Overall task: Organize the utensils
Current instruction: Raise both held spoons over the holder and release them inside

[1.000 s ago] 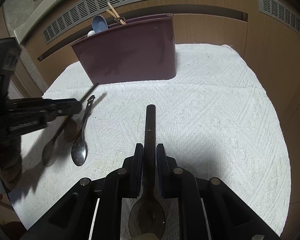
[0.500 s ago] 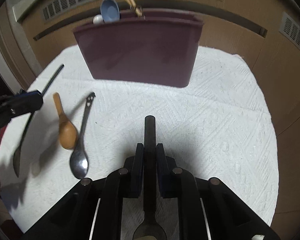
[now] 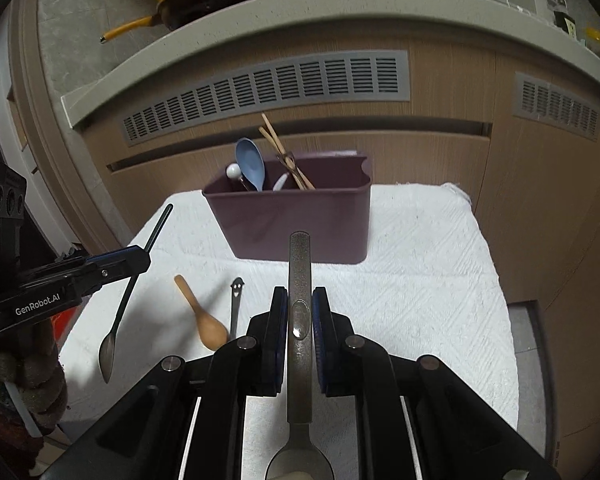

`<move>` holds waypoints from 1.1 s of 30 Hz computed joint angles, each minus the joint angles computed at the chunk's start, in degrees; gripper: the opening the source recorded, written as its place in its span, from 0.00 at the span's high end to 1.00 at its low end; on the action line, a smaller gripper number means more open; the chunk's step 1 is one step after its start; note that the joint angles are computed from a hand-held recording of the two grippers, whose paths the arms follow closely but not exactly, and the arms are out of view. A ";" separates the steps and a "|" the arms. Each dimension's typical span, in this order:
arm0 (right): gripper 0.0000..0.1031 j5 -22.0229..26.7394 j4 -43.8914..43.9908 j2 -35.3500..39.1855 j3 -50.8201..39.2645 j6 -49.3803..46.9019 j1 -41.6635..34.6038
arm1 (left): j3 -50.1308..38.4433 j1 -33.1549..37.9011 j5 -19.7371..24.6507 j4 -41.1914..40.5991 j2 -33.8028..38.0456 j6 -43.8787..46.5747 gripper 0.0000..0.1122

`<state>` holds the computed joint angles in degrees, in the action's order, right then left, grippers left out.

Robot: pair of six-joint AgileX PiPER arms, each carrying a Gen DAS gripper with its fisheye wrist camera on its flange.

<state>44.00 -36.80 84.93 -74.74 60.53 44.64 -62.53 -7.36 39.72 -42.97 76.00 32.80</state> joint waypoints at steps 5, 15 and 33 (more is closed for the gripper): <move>0.89 -0.14 -2.36 -0.16 0.76 2.44 1.27 | 0.14 0.16 0.17 -0.09 -1.22 -0.59 0.89; 0.88 -0.55 -21.25 -1.58 -5.40 10.55 2.57 | -11.41 -0.61 -6.87 -7.28 -0.60 1.19 0.89; 0.88 -18.18 -12.49 27.20 -36.16 -3.90 -16.49 | -31.33 -5.42 -28.00 -20.21 28.22 9.10 0.89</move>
